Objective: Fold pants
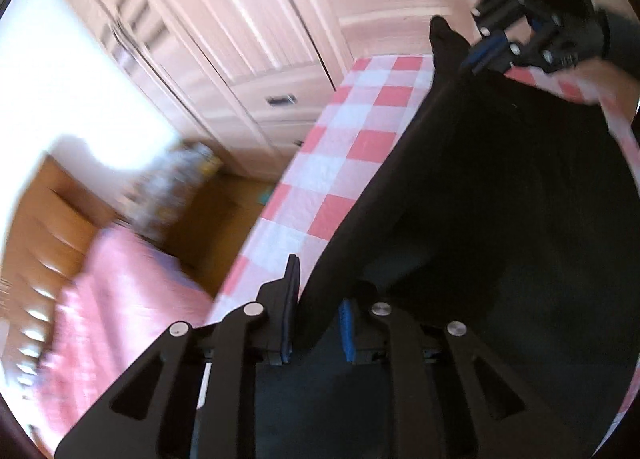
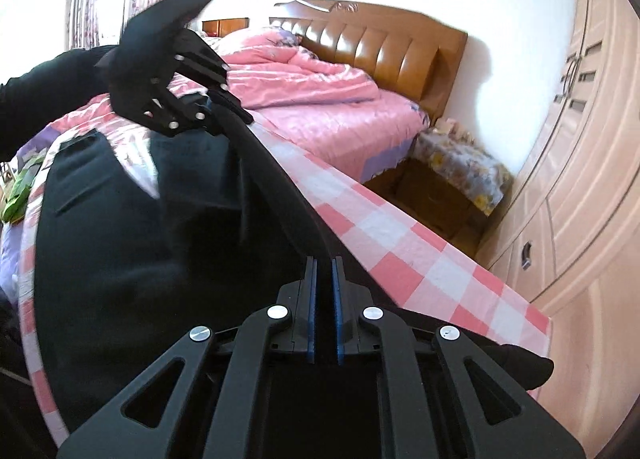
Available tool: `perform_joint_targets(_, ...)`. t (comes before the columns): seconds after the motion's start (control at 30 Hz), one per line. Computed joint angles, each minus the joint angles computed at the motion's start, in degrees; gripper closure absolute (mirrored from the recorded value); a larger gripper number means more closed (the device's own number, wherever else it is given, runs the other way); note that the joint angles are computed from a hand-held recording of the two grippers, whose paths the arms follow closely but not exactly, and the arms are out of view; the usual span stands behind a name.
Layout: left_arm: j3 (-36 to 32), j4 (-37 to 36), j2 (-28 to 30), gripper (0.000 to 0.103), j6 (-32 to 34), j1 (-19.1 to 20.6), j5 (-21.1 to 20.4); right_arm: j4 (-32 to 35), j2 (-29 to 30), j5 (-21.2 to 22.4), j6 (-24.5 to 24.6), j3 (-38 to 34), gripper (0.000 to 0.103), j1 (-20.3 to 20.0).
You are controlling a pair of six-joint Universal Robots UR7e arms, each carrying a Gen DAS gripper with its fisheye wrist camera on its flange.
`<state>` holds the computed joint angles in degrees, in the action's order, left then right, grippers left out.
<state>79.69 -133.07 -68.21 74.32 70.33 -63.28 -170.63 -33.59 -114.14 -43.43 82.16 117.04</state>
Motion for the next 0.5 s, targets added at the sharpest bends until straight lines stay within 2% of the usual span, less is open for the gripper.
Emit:
perform_joint_targets(0.13, 19.9, -13.9, -13.0, 0.085, 3.8, -3.6, 3.2, -6.0, -4.2, -1.2, 1.3, 10.4, 0.094, 3.3)
perform_joint_targets(0.23, 30.5, -15.8, -21.3, 0.088, 1.3, -5.5, 3.8, -9.7, -5.9, -3.4, 3.7, 17.3, 0.094, 5.1)
perform_joint_targets(0.37, 39.9, -15.4, -28.7, 0.09, -3.2, -6.3, 4.9, -12.6, -6.3, -3.8, 9.2, 24.9, 0.094, 5.8)
perform_joint_targets(0.47, 44.3, -18.0, -30.3, 0.09, -5.0, -5.1, 6.8, -15.4, -5.0, -6.5, 13.0, 28.1, 0.093, 6.3)
perform_joint_targets(0.5, 44.8, -17.4, -30.5, 0.09, -6.9, -4.5, 6.9, -14.8, -5.3, -5.9, 15.4, 28.8, 0.092, 6.0)
